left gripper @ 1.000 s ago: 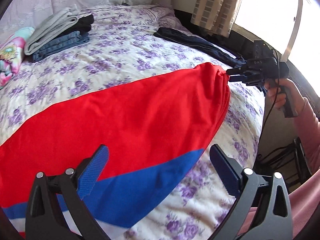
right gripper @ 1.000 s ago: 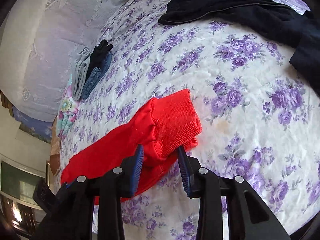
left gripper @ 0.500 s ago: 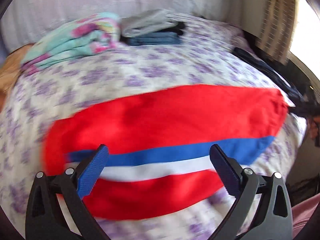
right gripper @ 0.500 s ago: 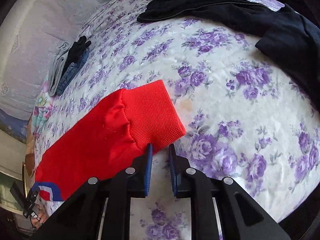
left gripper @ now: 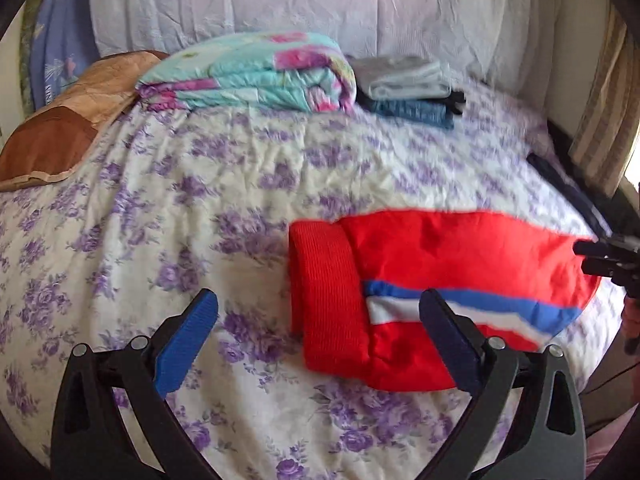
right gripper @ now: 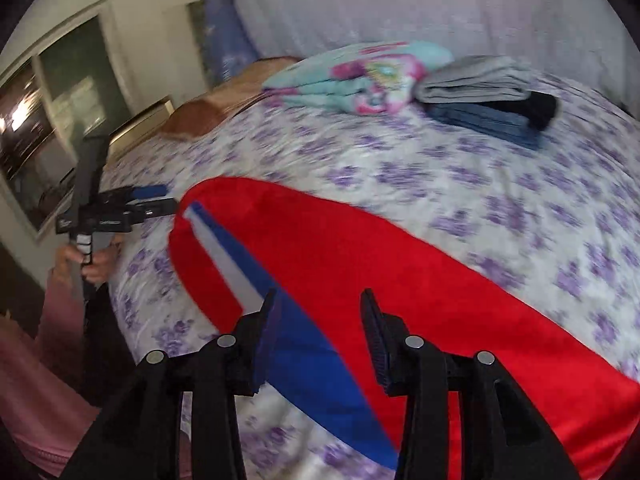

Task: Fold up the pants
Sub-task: 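Grasp the folded pants edge with the right tool and fold it over again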

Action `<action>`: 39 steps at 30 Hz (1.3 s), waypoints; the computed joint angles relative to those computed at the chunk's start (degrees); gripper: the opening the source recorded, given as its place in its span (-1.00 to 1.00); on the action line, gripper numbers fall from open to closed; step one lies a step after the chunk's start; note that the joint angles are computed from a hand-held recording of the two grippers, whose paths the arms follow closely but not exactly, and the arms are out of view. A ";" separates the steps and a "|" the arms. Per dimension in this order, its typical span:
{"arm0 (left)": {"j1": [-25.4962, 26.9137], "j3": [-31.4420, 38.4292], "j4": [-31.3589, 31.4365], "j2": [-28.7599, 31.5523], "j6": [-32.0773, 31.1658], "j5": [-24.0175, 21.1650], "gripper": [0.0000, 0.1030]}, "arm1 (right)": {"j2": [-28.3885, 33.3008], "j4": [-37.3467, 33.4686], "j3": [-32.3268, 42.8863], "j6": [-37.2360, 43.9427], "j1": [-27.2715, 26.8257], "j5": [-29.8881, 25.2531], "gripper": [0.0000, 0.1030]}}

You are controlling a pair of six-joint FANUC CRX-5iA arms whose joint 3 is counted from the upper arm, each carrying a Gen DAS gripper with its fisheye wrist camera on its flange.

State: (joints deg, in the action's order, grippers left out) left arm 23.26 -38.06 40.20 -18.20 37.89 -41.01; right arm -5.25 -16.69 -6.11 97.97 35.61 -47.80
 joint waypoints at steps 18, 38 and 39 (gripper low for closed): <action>3.44 3.66 26.42 17.57 -23.65 -22.36 0.91 | 30.16 -16.60 38.48 18.95 -14.33 -40.24 0.13; 2.24 3.59 25.53 17.82 -24.58 -19.83 0.91 | 41.75 -38.80 48.66 18.26 -19.74 -53.57 0.32; 2.26 3.47 25.67 17.64 -24.57 -19.56 0.91 | 41.14 -39.77 47.75 18.45 -20.34 -51.20 0.32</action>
